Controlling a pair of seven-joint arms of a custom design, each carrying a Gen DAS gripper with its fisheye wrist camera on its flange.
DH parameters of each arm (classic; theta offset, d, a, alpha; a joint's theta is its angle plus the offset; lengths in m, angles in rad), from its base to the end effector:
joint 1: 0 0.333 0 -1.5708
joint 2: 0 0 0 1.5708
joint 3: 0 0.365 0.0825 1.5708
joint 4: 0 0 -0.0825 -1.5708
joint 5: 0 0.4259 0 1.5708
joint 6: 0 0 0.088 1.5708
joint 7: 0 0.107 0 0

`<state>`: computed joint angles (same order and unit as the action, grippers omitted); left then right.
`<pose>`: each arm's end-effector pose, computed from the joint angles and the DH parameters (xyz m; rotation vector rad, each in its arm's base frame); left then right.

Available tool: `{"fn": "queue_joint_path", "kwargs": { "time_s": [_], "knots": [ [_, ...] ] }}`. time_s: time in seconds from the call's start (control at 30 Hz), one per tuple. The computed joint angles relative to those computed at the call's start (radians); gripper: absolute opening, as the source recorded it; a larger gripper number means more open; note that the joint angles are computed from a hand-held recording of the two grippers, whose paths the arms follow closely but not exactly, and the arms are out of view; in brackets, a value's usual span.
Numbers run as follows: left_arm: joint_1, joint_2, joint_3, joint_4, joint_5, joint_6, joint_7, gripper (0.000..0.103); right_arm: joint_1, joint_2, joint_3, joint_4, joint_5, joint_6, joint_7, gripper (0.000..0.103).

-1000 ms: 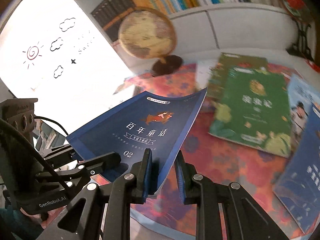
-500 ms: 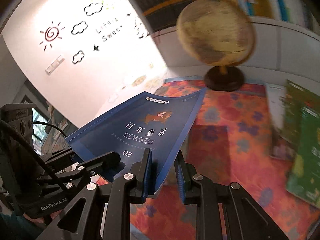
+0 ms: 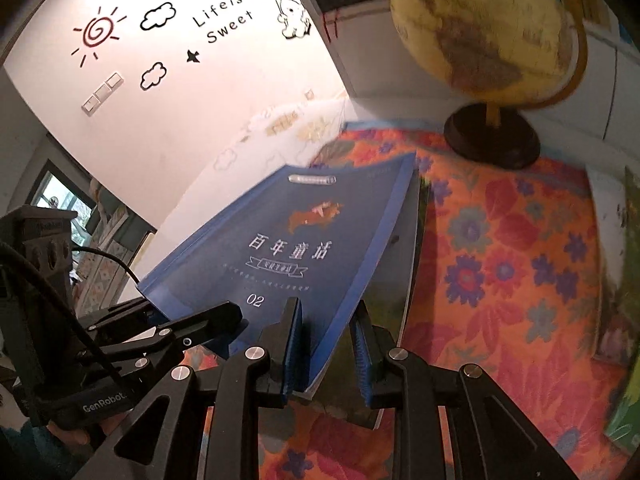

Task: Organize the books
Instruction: 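Carry the blue book with both grippers over the stack beside the globe, then lower the blue book onto the stack and open both grippers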

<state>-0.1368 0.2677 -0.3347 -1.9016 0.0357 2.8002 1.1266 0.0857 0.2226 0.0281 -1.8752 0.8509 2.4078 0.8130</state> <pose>0.6376 -0.3051 0.4666 -1.9935 2.0272 -0.9290 0.6833 0.0816 0.4548 -1.9544 1.4313 0.0498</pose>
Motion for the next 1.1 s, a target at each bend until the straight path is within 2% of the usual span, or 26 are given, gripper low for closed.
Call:
{"fn": "queue_joint_path", "kwargs": {
  "time_s": [0.27,0.53,0.77,0.93,1.1],
  "knots": [
    [-0.004,0.006,-0.002,-0.022,-0.019,-0.060,-0.021,0.034,0.005,0.036,-0.008,-0.002,-0.059,-0.020,0.075,0.023],
    [-0.027,-0.074,0.049,-0.119,0.026,-0.099,-0.116,0.034,0.010,0.034,-0.008,-0.013,-0.099,-0.008,0.113,0.023],
    [-0.026,-0.095,0.036,-0.137,-0.028,-0.105,-0.053,0.034,-0.001,-0.001,-0.020,-0.062,-0.100,-0.002,0.138,0.024],
    [-0.060,-0.100,0.049,-0.124,0.031,-0.107,-0.084,0.034,-0.014,-0.061,-0.035,-0.136,-0.097,0.011,0.145,0.024],
    [-0.083,-0.090,0.078,-0.093,0.139,-0.138,-0.168,0.037,-0.030,-0.118,-0.053,-0.200,-0.091,0.007,0.160,0.024]
  ]
}}
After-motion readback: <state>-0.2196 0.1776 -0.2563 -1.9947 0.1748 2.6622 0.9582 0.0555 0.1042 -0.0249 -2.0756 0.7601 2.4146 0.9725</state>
